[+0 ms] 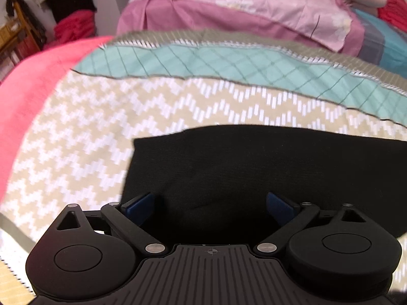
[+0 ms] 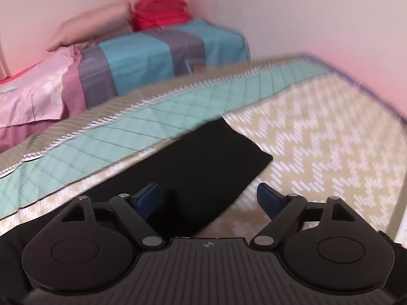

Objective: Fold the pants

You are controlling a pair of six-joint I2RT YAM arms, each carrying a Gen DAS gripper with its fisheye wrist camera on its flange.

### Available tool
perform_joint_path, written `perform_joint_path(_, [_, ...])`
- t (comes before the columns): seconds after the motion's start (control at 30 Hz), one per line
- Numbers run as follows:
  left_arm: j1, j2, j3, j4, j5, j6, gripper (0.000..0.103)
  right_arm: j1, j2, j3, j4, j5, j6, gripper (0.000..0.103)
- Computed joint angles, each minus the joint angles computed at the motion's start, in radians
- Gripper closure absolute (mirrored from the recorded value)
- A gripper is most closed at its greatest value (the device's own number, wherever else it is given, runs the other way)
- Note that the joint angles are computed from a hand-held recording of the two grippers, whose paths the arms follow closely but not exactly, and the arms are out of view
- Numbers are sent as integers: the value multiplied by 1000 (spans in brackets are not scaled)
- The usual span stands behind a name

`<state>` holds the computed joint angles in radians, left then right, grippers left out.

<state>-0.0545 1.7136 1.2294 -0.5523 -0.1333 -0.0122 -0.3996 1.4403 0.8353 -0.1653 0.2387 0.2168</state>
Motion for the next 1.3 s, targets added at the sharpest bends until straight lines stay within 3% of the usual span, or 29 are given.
perform_joint_path(0.07, [20,-67,-44,-4,30,13,0,92,-90,-45,-42,-72,-16,17])
perform_joint_path(0.23, [59,-154,-152,-21,37,63,0,525,-162,-69,-94,-118,10,17])
perform_joint_path(0.37, [124,-155,-215,-19,30,109,0,800,-54,-18,-71,-251,-23,12])
perform_joint_path(0.43, [176,-147,-199,-46,82,100,0,867,71,70,-157,-326,-127,9])
perform_joint_path(0.47, [190,-143,-187,-64,89,88,0,902,126,101,-196,-301,-169,14])
perform_joint_path(0.5, [195,-137,-174,-82,77,81,0,928,139,87,-177,-235,-179,11])
perform_joint_path(0.53, [199,-133,-161,-101,66,81,0,917,113,63,-154,-222,-147,11])
perform_joint_path(0.63, [211,-167,-171,-115,62,100,0,924,31,70,-222,-44,61,14])
perform_joint_path(0.7, [202,-178,-185,-116,41,107,0,942,-51,42,-246,-64,103,13])
perform_joint_path(0.77, [189,-179,-190,-114,20,98,0,993,-115,6,-271,-130,78,13])
perform_joint_path(0.83, [177,-166,-174,-129,3,89,0,1067,-172,-37,-313,-125,64,13])
perform_joint_path(0.97, [161,-149,-162,-122,-21,112,0,1226,-331,-153,-441,-33,234,12])
perform_joint_path(1.0, [158,-149,-163,-120,-24,116,0,1251,-390,-173,-480,-15,270,7])
perform_joint_path(1.1, [153,-146,-156,-123,-31,130,0,1312,-484,-168,-633,27,391,5])
perform_joint_path(1.3, [96,-230,-156,-126,-61,140,0,1193,-584,-166,-657,96,431,5])
